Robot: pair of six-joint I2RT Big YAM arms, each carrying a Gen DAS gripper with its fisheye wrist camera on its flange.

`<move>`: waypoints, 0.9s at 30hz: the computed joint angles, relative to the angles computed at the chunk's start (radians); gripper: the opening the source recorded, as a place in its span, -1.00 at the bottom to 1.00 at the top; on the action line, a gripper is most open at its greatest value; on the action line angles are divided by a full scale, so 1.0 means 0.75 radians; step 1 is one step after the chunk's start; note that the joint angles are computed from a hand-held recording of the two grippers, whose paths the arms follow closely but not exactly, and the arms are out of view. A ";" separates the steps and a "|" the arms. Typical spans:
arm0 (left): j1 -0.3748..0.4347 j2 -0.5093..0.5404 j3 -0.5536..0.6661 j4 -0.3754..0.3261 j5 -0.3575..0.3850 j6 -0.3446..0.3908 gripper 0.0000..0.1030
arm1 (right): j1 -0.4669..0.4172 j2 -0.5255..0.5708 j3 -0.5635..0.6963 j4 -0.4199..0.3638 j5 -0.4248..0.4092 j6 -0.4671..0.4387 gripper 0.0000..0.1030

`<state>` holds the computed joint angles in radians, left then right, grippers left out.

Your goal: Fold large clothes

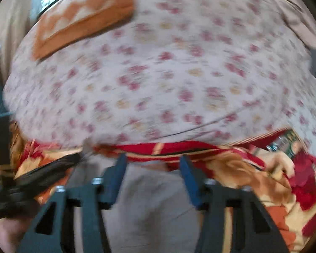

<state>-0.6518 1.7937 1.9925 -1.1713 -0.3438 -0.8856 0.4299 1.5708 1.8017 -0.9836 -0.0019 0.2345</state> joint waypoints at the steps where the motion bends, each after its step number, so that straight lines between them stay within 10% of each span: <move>1: -0.001 0.010 -0.004 -0.010 -0.007 -0.004 -0.64 | 0.019 0.024 0.022 -0.026 0.020 -0.023 -0.32; 12: 0.020 -0.089 -0.263 0.290 0.073 -0.056 -0.63 | 0.021 0.137 -0.036 -0.091 0.051 -0.052 -0.24; 27: 0.019 -0.068 -0.236 0.266 0.064 -0.043 -0.62 | 0.014 0.138 -0.038 -0.095 0.064 -0.014 0.00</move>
<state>-0.6373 1.7428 1.8151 -0.9721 -0.2958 -0.9180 0.4403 1.6746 1.7730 -1.0546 0.0462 0.2244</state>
